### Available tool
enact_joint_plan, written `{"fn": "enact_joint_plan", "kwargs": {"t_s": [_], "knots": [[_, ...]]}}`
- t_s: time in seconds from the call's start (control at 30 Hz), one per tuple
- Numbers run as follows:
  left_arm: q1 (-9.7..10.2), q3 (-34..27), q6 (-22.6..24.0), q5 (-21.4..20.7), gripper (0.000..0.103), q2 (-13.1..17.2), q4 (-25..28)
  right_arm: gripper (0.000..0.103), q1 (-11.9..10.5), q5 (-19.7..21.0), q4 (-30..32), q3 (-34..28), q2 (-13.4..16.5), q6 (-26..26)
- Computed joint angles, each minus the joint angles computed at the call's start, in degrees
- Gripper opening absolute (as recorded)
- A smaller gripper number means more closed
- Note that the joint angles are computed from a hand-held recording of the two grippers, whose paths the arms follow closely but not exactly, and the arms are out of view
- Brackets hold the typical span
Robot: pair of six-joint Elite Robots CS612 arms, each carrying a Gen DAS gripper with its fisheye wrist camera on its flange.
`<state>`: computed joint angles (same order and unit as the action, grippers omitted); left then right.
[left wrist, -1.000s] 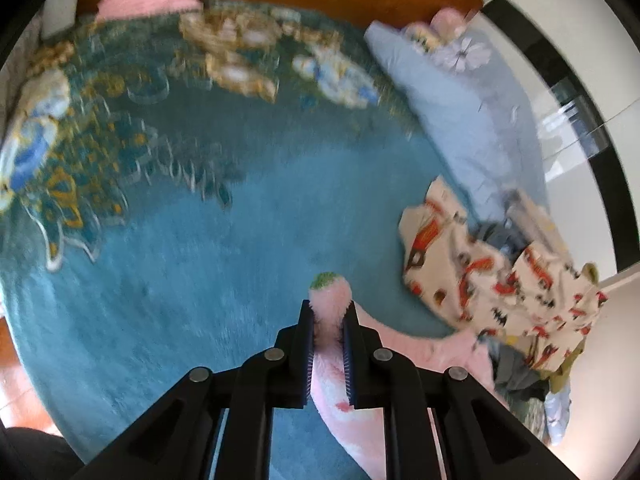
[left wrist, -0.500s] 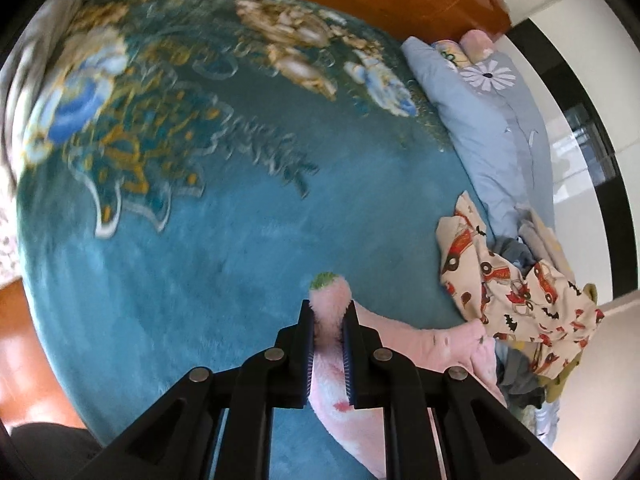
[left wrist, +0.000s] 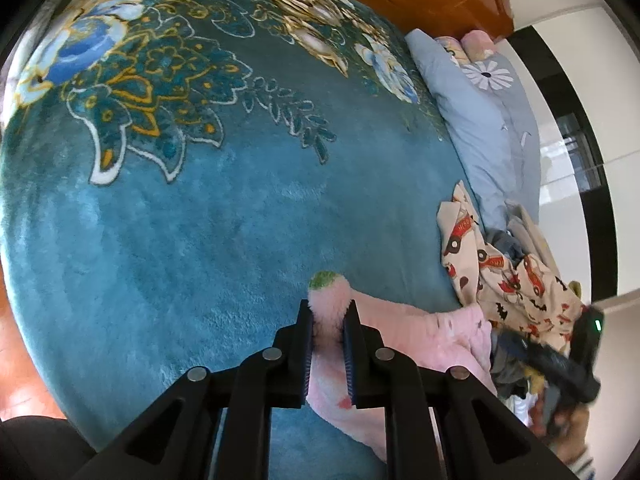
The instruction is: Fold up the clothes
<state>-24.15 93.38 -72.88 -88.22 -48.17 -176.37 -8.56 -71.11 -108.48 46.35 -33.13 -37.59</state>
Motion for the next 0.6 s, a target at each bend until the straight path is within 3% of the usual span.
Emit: {"fn": "enact_joint_plan", "kwargs": {"t_s": [0.13,0.3,0.4,0.43,0.53,0.6], "knots": [[-0.06,0.2,0.4,-0.3,0.018,0.2,-0.6,0.065,2.4,-8.0,2.4,-4.0,3.0,-5.5],[0.05,0.4,1.0,-1.5,0.019,0.7,-2.7,0.063,3.2,-13.7,1.2,-2.1,2.8,-5.5],[0.42,0.8,-0.9,-3.7,0.019,1.3,-5.6,0.018,3.4,-16.2,-1.3,0.3,1.6,-4.3],[0.5,0.9,-1.3,-4.1,0.019,1.5,-6.4,0.011,3.6,-17.3,-2.9,1.5,1.0,-4.6],[0.57,1.2,-0.7,-4.1,0.018,1.5,-7.2,0.008,4.5,-18.6,-10.0,5.4,-1.6,-7.4],[0.3,1.4,-0.1,-2.8,0.015,1.3,-7.7,0.008,5.0,-17.3,-14.3,6.8,-3.1,-7.6]]}}
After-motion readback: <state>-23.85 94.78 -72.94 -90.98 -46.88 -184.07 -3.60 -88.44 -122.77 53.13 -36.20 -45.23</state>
